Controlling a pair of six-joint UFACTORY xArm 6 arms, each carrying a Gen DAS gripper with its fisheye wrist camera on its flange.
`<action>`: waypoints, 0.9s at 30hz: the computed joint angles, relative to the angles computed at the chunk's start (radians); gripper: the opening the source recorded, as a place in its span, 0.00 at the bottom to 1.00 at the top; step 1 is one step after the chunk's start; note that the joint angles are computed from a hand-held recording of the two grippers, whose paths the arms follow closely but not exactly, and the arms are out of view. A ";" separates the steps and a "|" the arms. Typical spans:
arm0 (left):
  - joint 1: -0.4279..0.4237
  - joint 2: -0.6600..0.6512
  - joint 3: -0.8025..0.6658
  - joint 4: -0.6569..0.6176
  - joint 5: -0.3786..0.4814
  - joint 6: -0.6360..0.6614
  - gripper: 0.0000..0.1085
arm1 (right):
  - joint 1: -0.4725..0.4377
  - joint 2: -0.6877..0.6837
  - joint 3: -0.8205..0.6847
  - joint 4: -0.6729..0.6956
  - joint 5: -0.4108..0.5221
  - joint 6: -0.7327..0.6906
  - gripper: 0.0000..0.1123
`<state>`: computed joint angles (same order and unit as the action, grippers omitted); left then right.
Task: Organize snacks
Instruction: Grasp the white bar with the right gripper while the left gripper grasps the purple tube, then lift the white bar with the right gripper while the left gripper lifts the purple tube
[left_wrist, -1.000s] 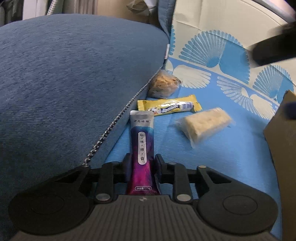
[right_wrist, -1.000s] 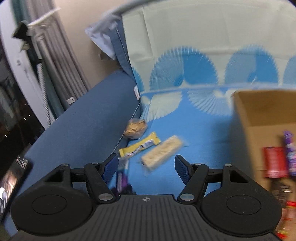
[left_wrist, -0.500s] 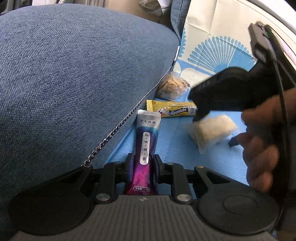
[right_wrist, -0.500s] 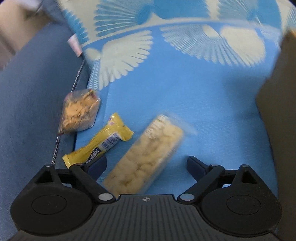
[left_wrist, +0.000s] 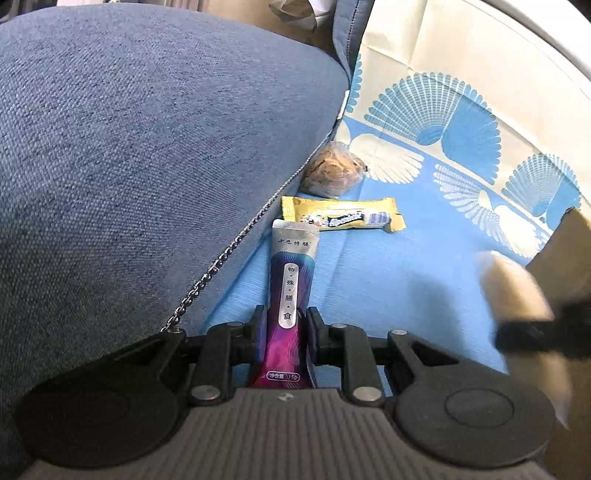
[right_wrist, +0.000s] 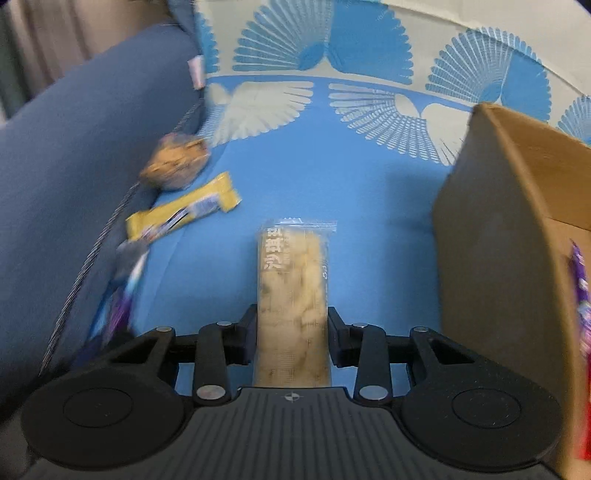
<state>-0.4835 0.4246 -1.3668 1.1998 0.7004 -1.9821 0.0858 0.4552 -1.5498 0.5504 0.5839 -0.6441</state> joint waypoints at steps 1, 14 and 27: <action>0.003 -0.004 0.006 0.005 -0.013 -0.003 0.22 | -0.013 -0.044 0.043 0.032 0.016 -0.043 0.34; 0.039 -0.207 0.255 -0.493 -0.385 0.532 0.19 | -0.160 -0.532 0.560 0.338 0.130 -0.475 0.34; -0.076 -0.317 0.354 -0.590 -0.317 0.686 0.19 | -0.112 -0.491 0.628 0.253 0.047 -0.346 0.34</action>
